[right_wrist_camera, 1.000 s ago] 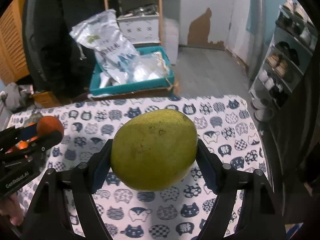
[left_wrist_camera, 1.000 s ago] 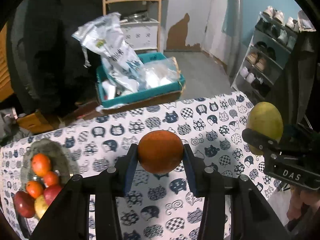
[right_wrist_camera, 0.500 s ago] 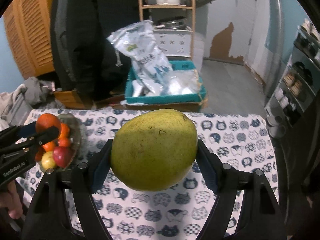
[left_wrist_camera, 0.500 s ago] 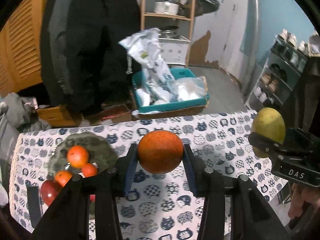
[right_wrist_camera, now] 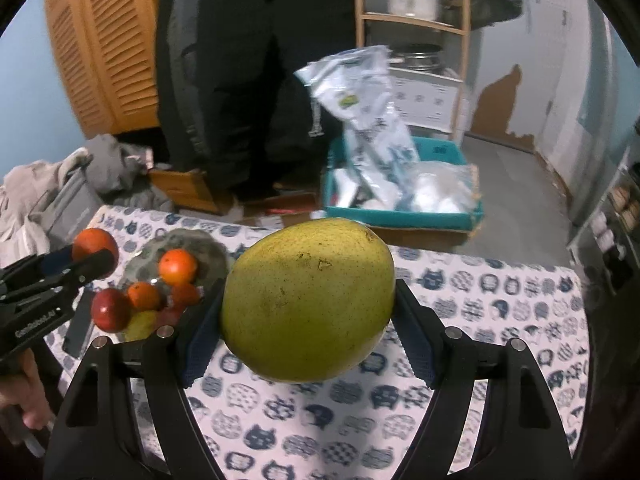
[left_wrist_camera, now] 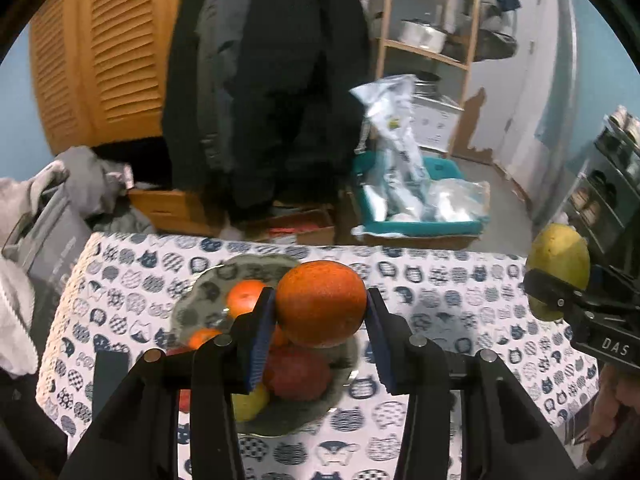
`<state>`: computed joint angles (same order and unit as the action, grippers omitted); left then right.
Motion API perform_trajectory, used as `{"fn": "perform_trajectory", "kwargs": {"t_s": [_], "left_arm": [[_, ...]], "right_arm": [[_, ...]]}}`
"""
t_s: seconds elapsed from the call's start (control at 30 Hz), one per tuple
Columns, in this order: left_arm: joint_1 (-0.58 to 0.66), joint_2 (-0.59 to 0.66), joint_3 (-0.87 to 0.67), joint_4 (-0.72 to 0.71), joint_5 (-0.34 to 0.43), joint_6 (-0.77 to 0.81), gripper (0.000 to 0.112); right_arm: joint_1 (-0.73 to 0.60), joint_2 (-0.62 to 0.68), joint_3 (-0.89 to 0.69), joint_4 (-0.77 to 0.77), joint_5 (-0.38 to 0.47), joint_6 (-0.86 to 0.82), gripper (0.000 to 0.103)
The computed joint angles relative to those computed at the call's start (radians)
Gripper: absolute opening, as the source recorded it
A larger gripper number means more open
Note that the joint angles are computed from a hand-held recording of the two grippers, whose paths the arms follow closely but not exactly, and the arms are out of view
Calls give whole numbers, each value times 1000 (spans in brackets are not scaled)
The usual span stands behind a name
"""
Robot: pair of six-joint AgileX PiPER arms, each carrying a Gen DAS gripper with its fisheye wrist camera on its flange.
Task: Organize fruits
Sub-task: 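Carry the held pear and tangerine over the green bowl with both tools, then open both tools to drop the pear and tangerine into the bowl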
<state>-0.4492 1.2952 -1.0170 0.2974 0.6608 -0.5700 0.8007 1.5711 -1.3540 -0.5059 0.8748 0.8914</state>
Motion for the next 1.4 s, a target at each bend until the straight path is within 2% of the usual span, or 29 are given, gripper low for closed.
{"fn": "perform_trajectory", "kwargs": {"t_s": [0.47,0.8,1.13,1.23,1.3,1.4], "left_arm": [[244,76,102,-217,-95,263,45],[300,177,112,-309,-123,378,45],[337,241,109,-391,-128,462,46],[333,248,113,-387,-134,458,53],[328,243,115,-367,-138,435,67],[332,224,120,-387,-135,456,69]], "right_arm": [[14,301,-275,184,-51,-183,78],[-20,475,-428,333,-47,-300,78],[-33,571,-501,395,-24,-367,79],[-39,594,-519,418,-19,-384,79],[-43,607,-530,432,-17,-393,79],[-50,623,-543,454,-13,-404,79]]}}
